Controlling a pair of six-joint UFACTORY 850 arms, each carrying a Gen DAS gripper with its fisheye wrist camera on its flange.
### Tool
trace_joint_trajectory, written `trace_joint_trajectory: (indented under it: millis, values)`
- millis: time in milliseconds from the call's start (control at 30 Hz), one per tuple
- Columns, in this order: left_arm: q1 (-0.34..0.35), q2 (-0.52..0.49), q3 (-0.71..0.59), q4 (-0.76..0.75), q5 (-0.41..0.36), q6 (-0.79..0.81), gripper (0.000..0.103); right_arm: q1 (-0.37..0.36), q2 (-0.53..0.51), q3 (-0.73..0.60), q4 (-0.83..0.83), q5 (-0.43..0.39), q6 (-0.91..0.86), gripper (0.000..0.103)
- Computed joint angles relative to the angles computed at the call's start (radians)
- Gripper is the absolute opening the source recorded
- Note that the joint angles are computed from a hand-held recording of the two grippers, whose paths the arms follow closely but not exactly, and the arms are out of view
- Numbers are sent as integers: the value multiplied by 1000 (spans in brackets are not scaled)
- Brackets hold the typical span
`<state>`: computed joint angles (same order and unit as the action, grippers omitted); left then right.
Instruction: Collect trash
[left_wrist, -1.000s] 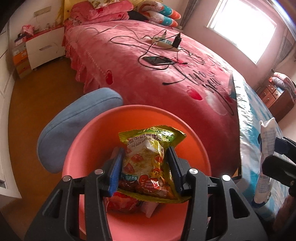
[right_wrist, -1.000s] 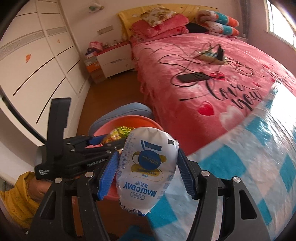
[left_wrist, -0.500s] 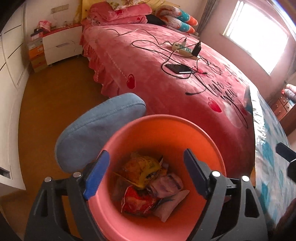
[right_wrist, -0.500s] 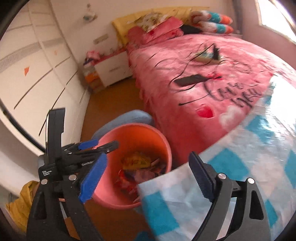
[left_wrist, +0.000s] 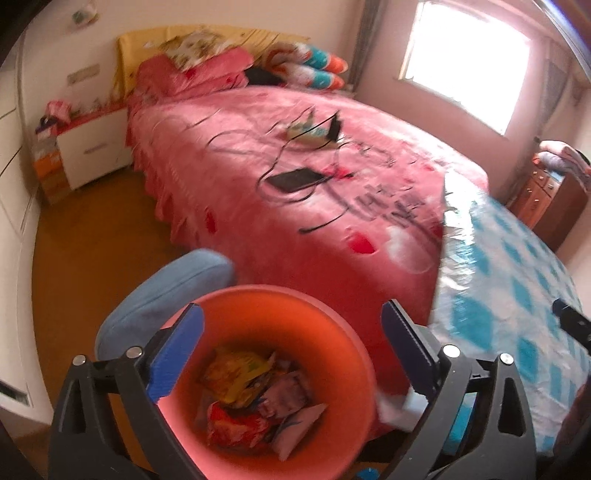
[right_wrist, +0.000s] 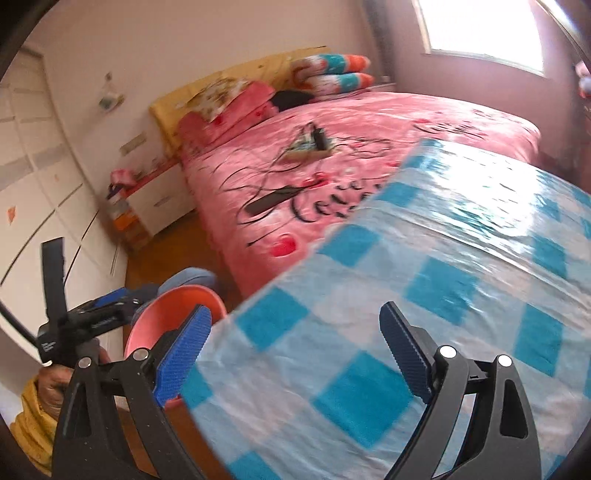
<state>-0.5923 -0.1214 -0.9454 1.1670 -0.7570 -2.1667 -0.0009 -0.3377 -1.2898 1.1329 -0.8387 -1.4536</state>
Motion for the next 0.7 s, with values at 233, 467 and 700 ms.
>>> trace_joint_trajectory:
  millis: [233, 467, 700]
  values:
    - [-46, -79, -126, 67, -6, 43, 99, -77, 1, 16, 75, 16, -61, 94]
    - [-101, -161, -243, 141, -44, 80, 99, -133, -10, 6, 144, -4, -117, 95]
    - [-125, -237, -357, 161, -26, 140, 99, -183, -18, -3, 185, 2, -147, 95]
